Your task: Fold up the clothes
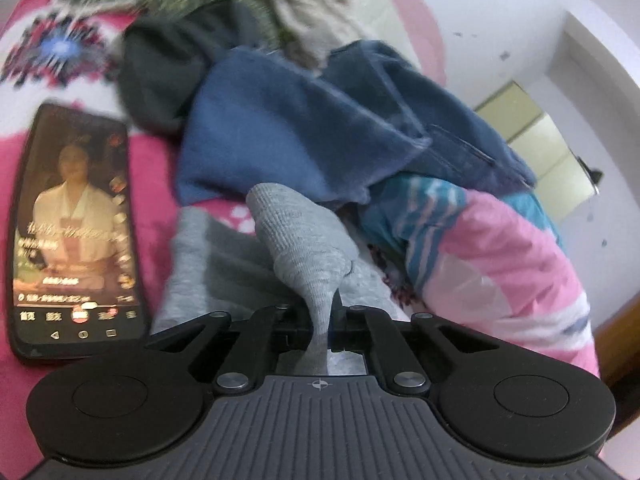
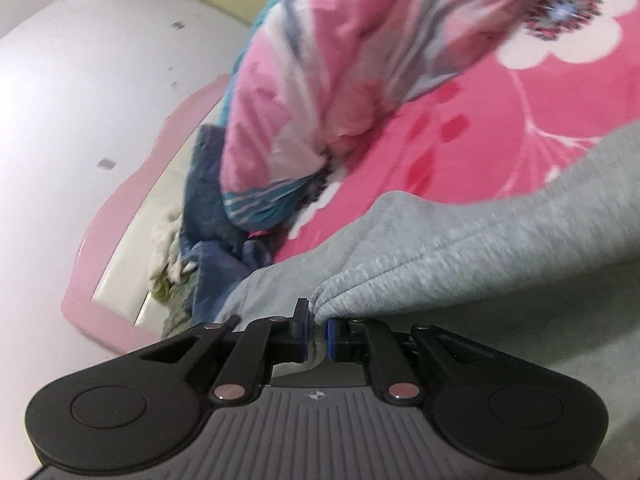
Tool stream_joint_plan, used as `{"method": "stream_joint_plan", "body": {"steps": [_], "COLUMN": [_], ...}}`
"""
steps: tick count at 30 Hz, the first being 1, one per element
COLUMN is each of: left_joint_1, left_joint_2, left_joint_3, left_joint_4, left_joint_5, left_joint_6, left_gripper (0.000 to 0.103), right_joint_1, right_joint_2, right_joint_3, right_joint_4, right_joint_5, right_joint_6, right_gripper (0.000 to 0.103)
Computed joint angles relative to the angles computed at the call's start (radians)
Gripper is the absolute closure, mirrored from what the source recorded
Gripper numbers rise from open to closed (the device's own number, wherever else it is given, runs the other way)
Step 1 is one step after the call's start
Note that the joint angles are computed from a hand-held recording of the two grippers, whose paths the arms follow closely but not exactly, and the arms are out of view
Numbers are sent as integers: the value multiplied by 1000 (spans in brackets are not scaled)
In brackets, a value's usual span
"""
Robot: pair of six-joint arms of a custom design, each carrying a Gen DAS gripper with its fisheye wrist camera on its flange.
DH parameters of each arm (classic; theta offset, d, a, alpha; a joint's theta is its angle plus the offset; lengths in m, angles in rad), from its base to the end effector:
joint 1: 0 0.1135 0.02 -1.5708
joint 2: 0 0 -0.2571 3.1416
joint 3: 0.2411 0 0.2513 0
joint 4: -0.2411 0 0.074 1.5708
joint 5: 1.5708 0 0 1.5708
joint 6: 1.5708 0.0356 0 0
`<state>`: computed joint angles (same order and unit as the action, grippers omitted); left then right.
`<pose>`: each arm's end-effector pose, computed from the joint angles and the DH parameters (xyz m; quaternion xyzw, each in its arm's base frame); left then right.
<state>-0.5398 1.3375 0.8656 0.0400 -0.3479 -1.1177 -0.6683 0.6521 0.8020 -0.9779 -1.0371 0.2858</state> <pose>0.2660 -0.1452 0.2612 -0.3258 0.7685 -0.2929 0.4663 0.1056 -0.0443 0.2975 0.2118 0.8016 0.3935 0.3973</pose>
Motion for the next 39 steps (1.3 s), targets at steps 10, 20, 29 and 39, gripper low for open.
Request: {"method": "stream_joint_plan", "body": {"steps": [10,20,29,39], "left_joint_1": [84,114,120,109], "left_joint_2": [-62,-94,-175,-203], "left_joint_3": [-91,-105,-94,-90], "left_joint_4": [51,-23,-143,-163], "left_joint_5": [108,166,149,122], "left_joint_6": [-82,-43,35,57], "left_gripper": [100,98,88,86], "right_joint_1": [209,173,130,-10], "right_joint_2": [-121,-167,-172,-146], "right_joint_3": [-41,-85,-123,-91], "right_joint_4": [39,-7,-26,-140], "right_joint_5": [104,94,56,-34], "right_joint_6": [67,4,-9,-166], "right_gripper": [95,95,95,95]}}
